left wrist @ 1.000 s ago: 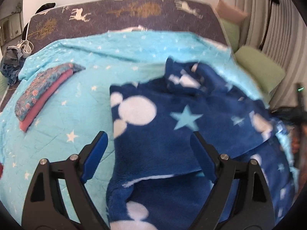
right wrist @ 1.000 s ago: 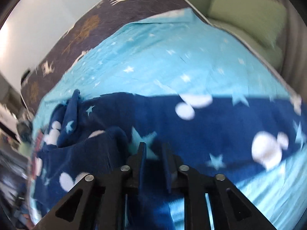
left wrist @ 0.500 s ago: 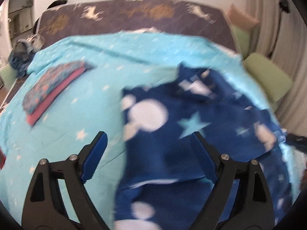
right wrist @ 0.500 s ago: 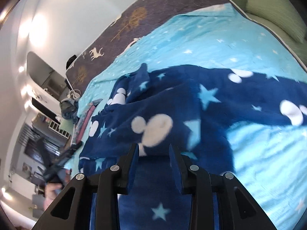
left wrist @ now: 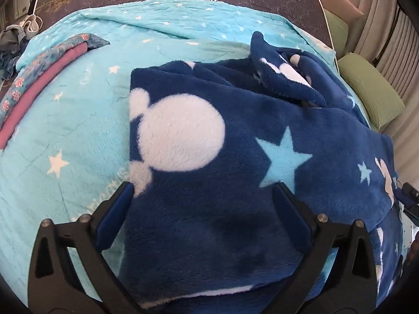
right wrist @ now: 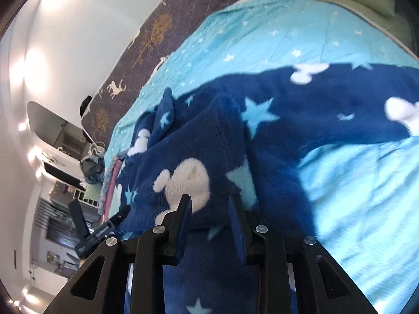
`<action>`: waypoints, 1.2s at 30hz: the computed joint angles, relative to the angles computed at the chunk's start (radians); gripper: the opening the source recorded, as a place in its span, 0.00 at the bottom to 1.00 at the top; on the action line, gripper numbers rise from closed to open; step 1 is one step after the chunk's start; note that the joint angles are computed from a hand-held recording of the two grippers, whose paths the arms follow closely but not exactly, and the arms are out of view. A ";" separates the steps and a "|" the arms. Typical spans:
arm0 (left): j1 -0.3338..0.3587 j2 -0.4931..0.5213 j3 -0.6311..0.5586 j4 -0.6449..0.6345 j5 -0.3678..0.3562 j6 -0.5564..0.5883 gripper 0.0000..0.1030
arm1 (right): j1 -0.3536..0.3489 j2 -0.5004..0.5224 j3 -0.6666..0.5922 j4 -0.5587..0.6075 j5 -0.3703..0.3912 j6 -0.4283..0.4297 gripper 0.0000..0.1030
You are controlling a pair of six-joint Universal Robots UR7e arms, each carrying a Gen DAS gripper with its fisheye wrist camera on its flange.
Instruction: Fold small clothes
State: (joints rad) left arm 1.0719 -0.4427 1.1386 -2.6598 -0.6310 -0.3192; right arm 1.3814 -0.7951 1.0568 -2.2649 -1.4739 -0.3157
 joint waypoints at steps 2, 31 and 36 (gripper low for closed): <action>-0.002 0.003 0.000 -0.003 0.006 0.004 1.00 | -0.008 -0.033 0.040 -0.099 -0.035 0.024 0.48; -0.050 -0.013 0.079 -0.330 0.017 0.221 0.91 | -0.098 0.179 -0.445 -0.269 -0.205 0.373 0.08; -0.082 -0.020 0.063 -0.335 -0.022 0.282 0.92 | 0.020 0.115 -0.324 -0.321 -0.120 0.079 0.08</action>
State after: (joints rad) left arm 0.9895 -0.4628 1.2014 -2.9953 -0.6527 -0.0371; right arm 1.4017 -0.6803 0.7332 -2.5854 -1.5938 -0.2370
